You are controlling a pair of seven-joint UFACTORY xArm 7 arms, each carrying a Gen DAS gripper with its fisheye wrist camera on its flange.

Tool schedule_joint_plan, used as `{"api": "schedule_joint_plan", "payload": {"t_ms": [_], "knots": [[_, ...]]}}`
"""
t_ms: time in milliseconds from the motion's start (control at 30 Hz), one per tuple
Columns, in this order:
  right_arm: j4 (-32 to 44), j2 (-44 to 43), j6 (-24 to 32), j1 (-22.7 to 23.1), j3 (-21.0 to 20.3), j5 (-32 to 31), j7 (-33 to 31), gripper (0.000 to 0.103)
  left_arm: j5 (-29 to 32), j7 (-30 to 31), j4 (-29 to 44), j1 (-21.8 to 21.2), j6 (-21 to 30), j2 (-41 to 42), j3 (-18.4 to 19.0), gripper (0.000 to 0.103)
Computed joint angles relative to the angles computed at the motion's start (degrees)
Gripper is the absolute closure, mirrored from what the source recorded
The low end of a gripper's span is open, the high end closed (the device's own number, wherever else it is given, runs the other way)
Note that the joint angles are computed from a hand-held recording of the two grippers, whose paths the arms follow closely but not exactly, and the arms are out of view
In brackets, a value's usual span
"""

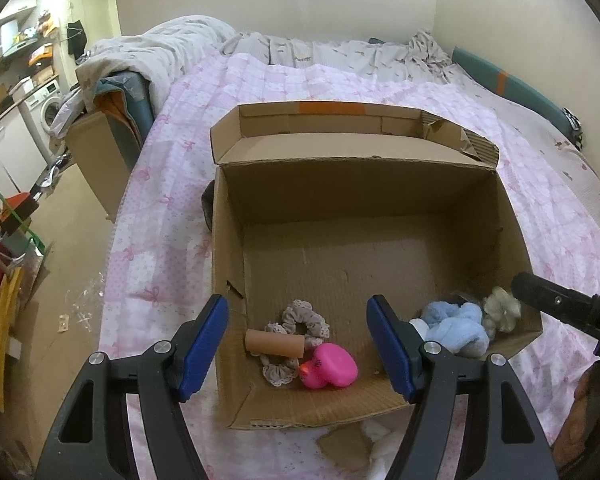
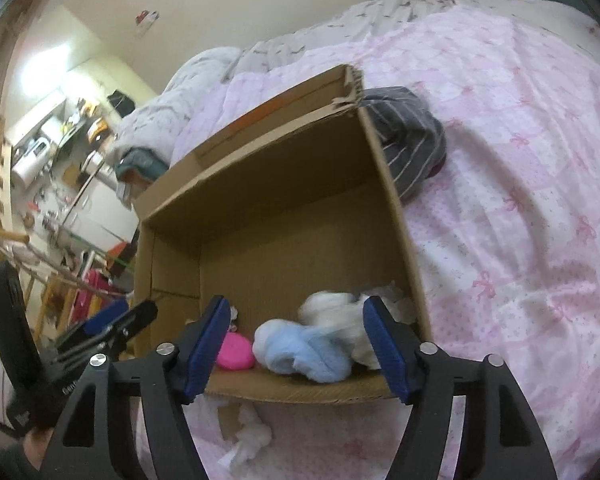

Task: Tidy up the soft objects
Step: 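Open the right gripper to drop the lace cloth into the box, then withdraw both tools from the box and grasp the white sock with the right gripper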

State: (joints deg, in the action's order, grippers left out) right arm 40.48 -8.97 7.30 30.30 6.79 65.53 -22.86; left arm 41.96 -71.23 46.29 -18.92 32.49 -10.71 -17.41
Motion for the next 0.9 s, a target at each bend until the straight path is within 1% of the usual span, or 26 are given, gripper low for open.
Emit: {"api": "schedule_joint_plan", "payload": {"t_ms": [33, 167, 333, 433, 467, 533, 700, 900], "knots": [[0.0, -0.1, 0.1, 0.1, -0.3, 1.0, -0.5, 0.029, -0.1, -0.1, 0.0, 0.0, 0.1, -0.2, 0.0, 0.034], [-0.1, -0.3, 0.1, -0.1, -0.1, 1.5, -0.7, 0.029, 0.0, -0.4, -0.4, 0.1, -0.1, -1.0, -0.2, 0.034], [-0.7, -0.8, -0.3, -0.2, 0.2, -1.3, 1.1, 0.029, -0.7, -0.2, -1.2, 0.2, 0.0, -2.5, -0.7, 0.034], [-1.5, -1.7, -0.3, 0.3, -0.1, -2.1, 1.8, 0.029, -2.9, 1.5, -1.8, 0.0, -0.5, -3.4, -0.5, 0.034], [-1.9, -2.1, -0.3, 0.2, 0.0, -3.2, 2.7, 0.029, -4.1, 2.7, -1.9, -0.2, -0.3, -3.5, -0.4, 0.034], [-2.9, -3.0, -0.4, 0.3, 0.1, -5.8, 4.9, 0.029, -5.0, 3.1, -2.1, -0.1, 0.8, -4.2, -1.0, 0.034], [-5.5, -5.7, -0.7, 1.4, -0.4, -12.4, 10.6, 0.029, -8.6, 3.7, -4.4, 0.0, 0.4, -7.2, -1.5, 0.034], [-9.5, -9.3, -1.2, 5.2, -2.9, -15.3, 15.9, 0.029, -11.6, 4.6, -6.2, 0.0, 2.2, -9.4, -3.0, 0.034]]}}
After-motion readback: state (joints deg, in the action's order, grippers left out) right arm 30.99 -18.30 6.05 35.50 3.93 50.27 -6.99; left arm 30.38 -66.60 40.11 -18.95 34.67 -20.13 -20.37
